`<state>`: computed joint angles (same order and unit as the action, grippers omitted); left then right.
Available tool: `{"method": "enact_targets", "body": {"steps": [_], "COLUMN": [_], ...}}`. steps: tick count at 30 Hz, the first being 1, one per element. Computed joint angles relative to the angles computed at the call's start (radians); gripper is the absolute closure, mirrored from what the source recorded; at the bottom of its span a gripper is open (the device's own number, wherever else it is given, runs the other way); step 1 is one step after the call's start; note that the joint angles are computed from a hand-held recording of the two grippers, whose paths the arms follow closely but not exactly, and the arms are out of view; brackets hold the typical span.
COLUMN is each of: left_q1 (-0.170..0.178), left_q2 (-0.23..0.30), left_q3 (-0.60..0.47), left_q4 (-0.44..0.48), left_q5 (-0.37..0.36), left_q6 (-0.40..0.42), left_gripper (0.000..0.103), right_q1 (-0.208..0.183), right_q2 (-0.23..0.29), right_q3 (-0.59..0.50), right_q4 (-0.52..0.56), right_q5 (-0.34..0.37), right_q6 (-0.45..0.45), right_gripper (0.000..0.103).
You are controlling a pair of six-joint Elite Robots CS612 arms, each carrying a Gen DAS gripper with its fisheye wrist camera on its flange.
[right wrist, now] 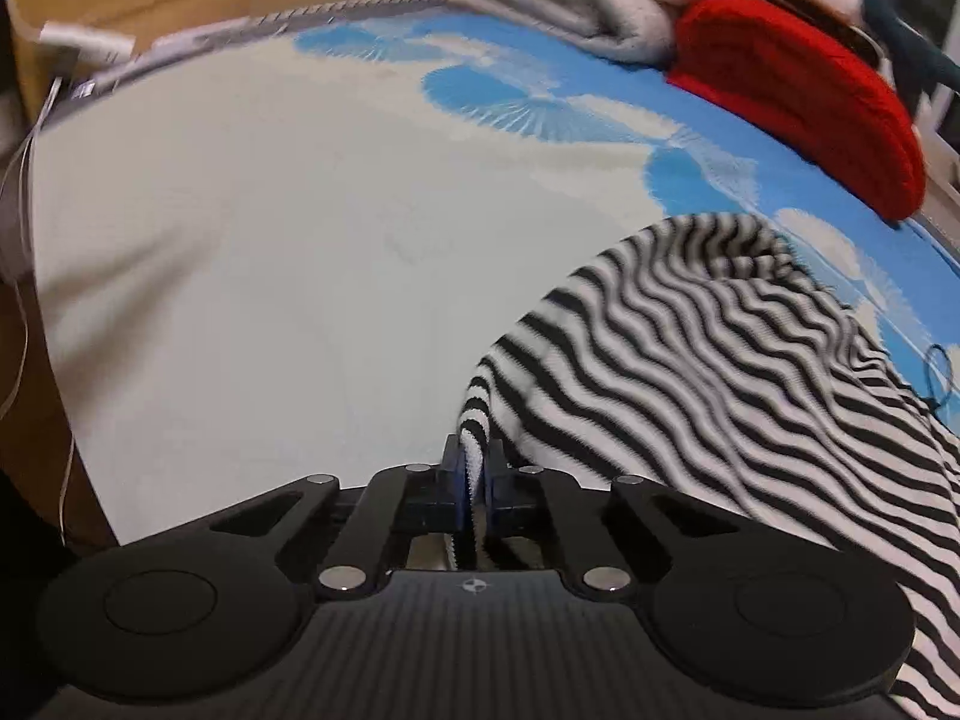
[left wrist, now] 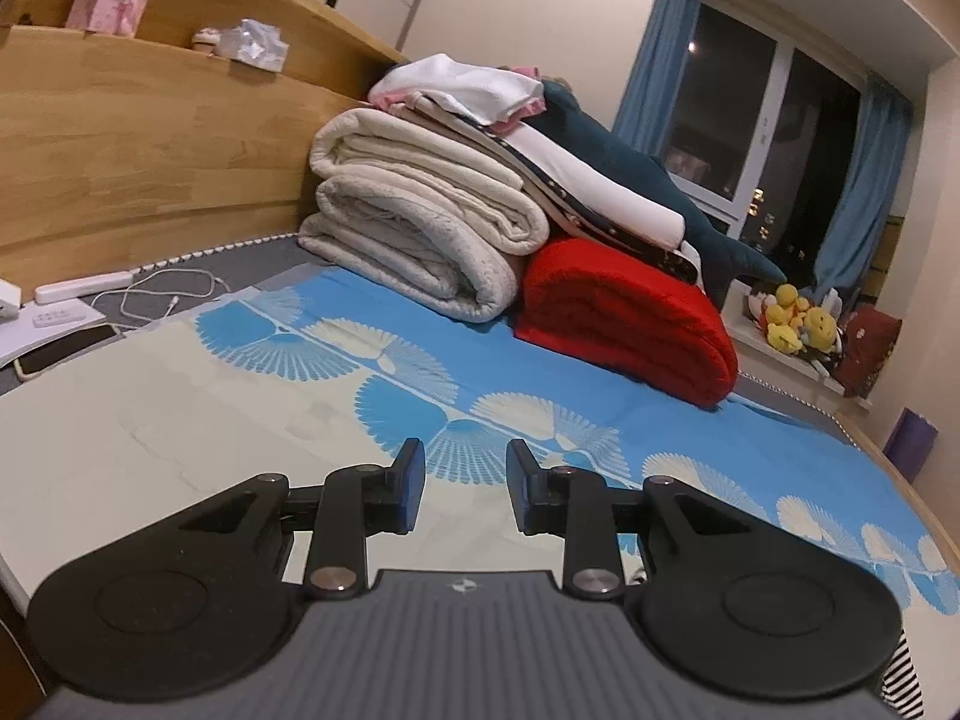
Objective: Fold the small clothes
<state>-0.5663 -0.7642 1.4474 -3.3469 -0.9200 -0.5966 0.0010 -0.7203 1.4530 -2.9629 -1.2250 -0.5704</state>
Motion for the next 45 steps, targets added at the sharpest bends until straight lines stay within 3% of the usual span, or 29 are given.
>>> {"method": "enact_targets", "body": {"steps": [4,11,16,20,23,26,28,30,32,35,37,38,39,40,42,44,45], "left_q1": [-0.007,-0.017,-0.037,-0.059,-0.067,-0.073,-0.08,-0.088,-0.092,-0.095,-0.099,-0.099,-0.099,-0.099,-0.099,-0.099,-0.101], "left_q2": [0.006,0.017,0.04,0.074,0.099,0.122,0.136,0.149,0.164,0.189,0.205,0.212,0.218,0.223,0.232,0.239,0.242], "left_q3": [-0.011,-0.048,-0.096,-0.159,-0.209,-0.259,-0.288,-0.31,-0.337,-0.38,-0.407,-0.418,-0.426,-0.436,-0.452,-0.465,-0.471], "left_q4": [-0.007,0.041,0.052,0.06,0.089,0.135,0.16,0.175,0.197,0.239,0.263,0.271,0.277,0.285,0.298,0.315,0.329], "left_q5": [-0.001,-0.028,-0.053,-0.056,-0.076,-0.117,-0.137,-0.155,-0.189,-0.231,-0.246,-0.254,-0.265,-0.271,-0.281,-0.313,-0.335], "left_q6": [0.006,0.004,0.024,0.105,0.114,0.104,0.125,0.165,0.218,0.301,0.339,0.347,0.352,0.355,0.371,0.396,0.408], "left_gripper": [0.07,0.07,0.07,0.07,0.07,0.07,0.07,0.07,0.067,0.066,0.066,0.066,0.066,0.066,0.066,0.066,0.066], "right_q1": [-0.006,-0.036,-0.135,-0.245,-0.318,-0.361,-0.391,-0.416,-0.429,-0.45,-0.467,-0.471,-0.466,-0.461,-0.443,-0.428,-0.432], "right_q2": [-0.017,-0.064,-0.049,-0.054,-0.056,-0.052,-0.052,-0.065,-0.079,-0.078,-0.063,-0.054,-0.036,-0.026,-0.011,-0.002,-0.001], "right_q3": [0.017,0.059,0.045,0.083,0.109,0.117,0.101,0.109,0.125,0.104,0.061,0.035,-0.008,-0.036,-0.087,-0.1,-0.094], "right_q4": [-0.087,-0.169,-0.349,-0.493,-0.451,-0.291,-0.112,-0.065,-0.129,-0.18,-0.153,-0.109,-0.035,0.048,0.228,0.279,0.3], "right_q5": [0.069,0.219,0.234,0.137,0.01,-0.126,-0.104,-0.076,-0.079,0.028,0.165,0.227,0.278,0.299,0.241,0.166,0.167], "right_q6": [0.059,0.29,0.709,0.942,1.068,1.073,1.081,1.146,1.145,1.078,0.952,0.867,0.77,0.677,0.519,0.47,0.45], "right_gripper": [0.1,0.1,0.1,0.101,0.101,0.1,0.099,0.095,0.092,0.077,0.066,0.052,0.042,0.041,0.04,0.041,0.046]}}
